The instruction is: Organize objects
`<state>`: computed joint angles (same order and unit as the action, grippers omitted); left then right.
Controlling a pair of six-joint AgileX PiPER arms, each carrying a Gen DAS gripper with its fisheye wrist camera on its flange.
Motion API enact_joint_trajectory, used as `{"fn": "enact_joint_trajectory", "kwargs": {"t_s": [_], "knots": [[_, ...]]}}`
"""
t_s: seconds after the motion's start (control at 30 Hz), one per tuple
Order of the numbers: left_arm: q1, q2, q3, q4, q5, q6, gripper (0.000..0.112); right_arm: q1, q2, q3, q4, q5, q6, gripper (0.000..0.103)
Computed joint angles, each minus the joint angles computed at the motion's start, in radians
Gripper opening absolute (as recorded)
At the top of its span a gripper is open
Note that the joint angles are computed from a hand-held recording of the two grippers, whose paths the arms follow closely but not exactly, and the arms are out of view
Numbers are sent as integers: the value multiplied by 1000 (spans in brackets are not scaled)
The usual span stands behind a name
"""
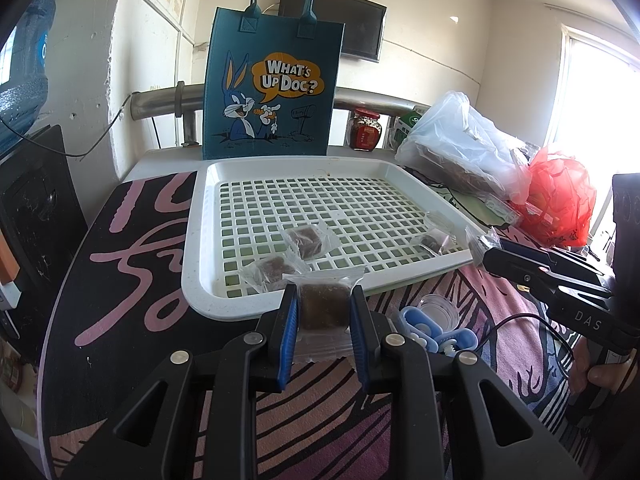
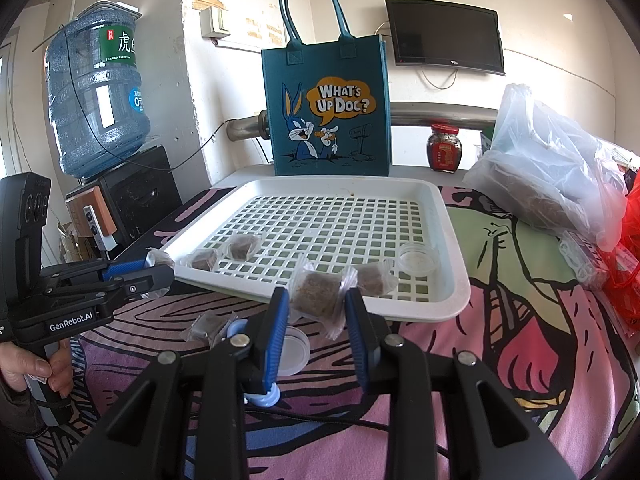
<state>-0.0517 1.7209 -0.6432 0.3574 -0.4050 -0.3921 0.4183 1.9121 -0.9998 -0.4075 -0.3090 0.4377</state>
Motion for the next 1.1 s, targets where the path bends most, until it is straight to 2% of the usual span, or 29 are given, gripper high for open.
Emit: {"fn": "enact_joint_trajectory", "kwargs": {"t_s": [1.1], "knots": [[0, -1, -4, 6, 5, -7, 23, -2, -1, -1, -13, 1, 13, 28]]}}
